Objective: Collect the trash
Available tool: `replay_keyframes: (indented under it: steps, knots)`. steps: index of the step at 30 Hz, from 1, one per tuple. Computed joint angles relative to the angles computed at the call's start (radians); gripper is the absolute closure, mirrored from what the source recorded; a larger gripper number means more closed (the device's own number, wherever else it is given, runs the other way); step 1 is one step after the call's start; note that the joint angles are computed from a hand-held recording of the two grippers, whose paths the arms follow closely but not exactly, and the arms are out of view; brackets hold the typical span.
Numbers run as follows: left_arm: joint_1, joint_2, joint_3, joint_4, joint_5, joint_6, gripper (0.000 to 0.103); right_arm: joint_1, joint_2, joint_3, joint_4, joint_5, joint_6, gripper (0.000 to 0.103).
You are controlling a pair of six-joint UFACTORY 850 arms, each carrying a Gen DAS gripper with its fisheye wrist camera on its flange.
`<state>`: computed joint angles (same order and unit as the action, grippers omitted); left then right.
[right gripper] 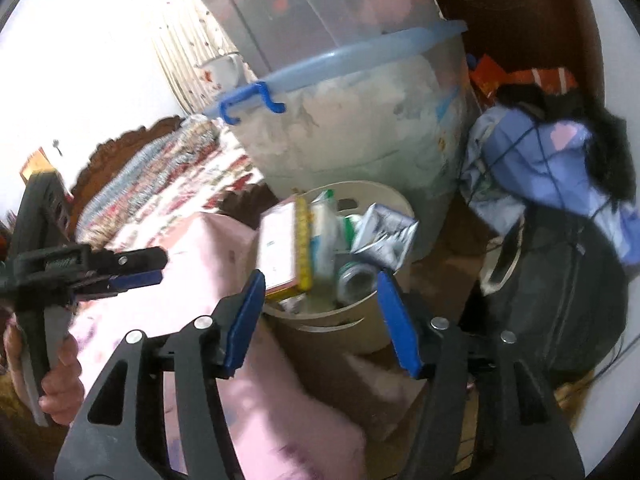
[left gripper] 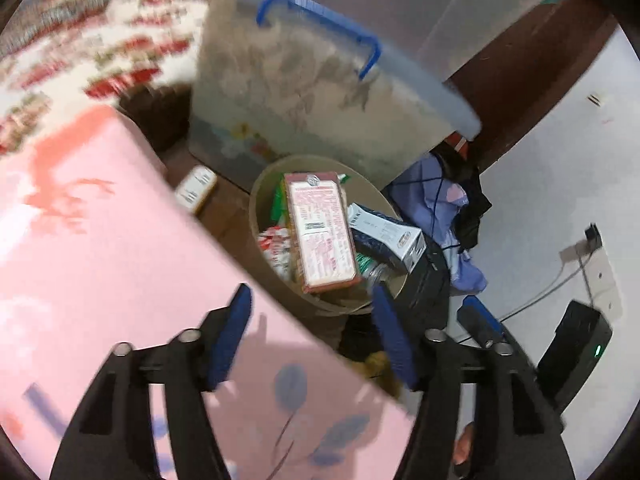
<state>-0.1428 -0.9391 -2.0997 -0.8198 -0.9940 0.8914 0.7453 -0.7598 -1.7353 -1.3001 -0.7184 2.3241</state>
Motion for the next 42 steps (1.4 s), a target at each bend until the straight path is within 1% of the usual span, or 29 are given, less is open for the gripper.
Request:
replay_keyframes:
  steps: [1, 3, 4, 5, 8, 11, 16, 17, 22, 25, 29, 32, 35, 38, 42]
  knots:
    - [0.018, 0.065, 0.102, -0.033, 0.049, 0.073, 0.034, 0.01, 0.002, 0.002, -0.013, 0.0, 0.03, 0.039]
    - [0.042, 0.155, 0.24, -0.077, 0.119, 0.169, 0.022, 0.034, 0.001, 0.004, -0.044, 0.001, 0.109, 0.035]
    - [0.059, 0.209, 0.325, -0.108, 0.164, 0.232, 0.02, 0.046, -0.003, 0.0, -0.054, 0.004, 0.146, 0.034]
    - [0.073, 0.244, 0.38, -0.128, 0.197, 0.278, 0.016, 0.055, -0.007, -0.003, -0.061, 0.006, 0.17, 0.033]
    - [0.111, 0.349, 0.538, -0.175, 0.293, 0.415, 0.009, 0.089, -0.035, -0.039, -0.061, 0.01, 0.238, 0.03]
    - [0.141, 0.418, 0.64, -0.211, 0.352, 0.494, 0.009, 0.116, -0.069, -0.087, -0.048, 0.021, 0.262, 0.029]
    - [0.183, 0.507, 0.766, -0.29, 0.414, 0.598, 0.009, 0.146, -0.131, -0.196, 0.031, 0.033, 0.193, 0.025]
    - [0.186, 0.52, 0.783, -0.304, 0.426, 0.616, 0.009, 0.155, -0.147, -0.227, 0.054, 0.025, 0.17, 0.023]
    - [0.195, 0.598, 0.875, -0.403, 0.542, 0.738, 0.009, 0.191, -0.188, -0.322, 0.119, -0.043, 0.1, 0.012]
    - [0.21, 0.625, 0.906, -0.457, 0.55, 0.797, 0.009, 0.208, -0.203, -0.364, 0.153, -0.075, 0.057, 0.009]
    - [0.236, 0.652, 0.929, -0.506, 0.532, 0.838, 0.009, 0.224, -0.216, -0.403, 0.175, -0.111, 0.022, 0.007]
    - [0.255, 0.664, 0.937, -0.525, 0.51, 0.847, 0.009, 0.233, -0.234, -0.444, 0.184, -0.138, -0.009, 0.004]
    - [0.267, 0.682, 0.954, -0.563, 0.511, 0.878, 0.009, 0.242, -0.256, -0.493, 0.188, -0.158, -0.045, 0.004]
    - [0.278, 0.707, 0.976, -0.628, 0.513, 0.941, 0.009, 0.25, -0.284, -0.551, 0.196, -0.174, -0.086, 0.004]
    - [0.285, 0.74, 1.008, -0.733, 0.527, 1.043, 0.009, 0.253, -0.299, -0.581, 0.197, -0.18, -0.107, 0.004]
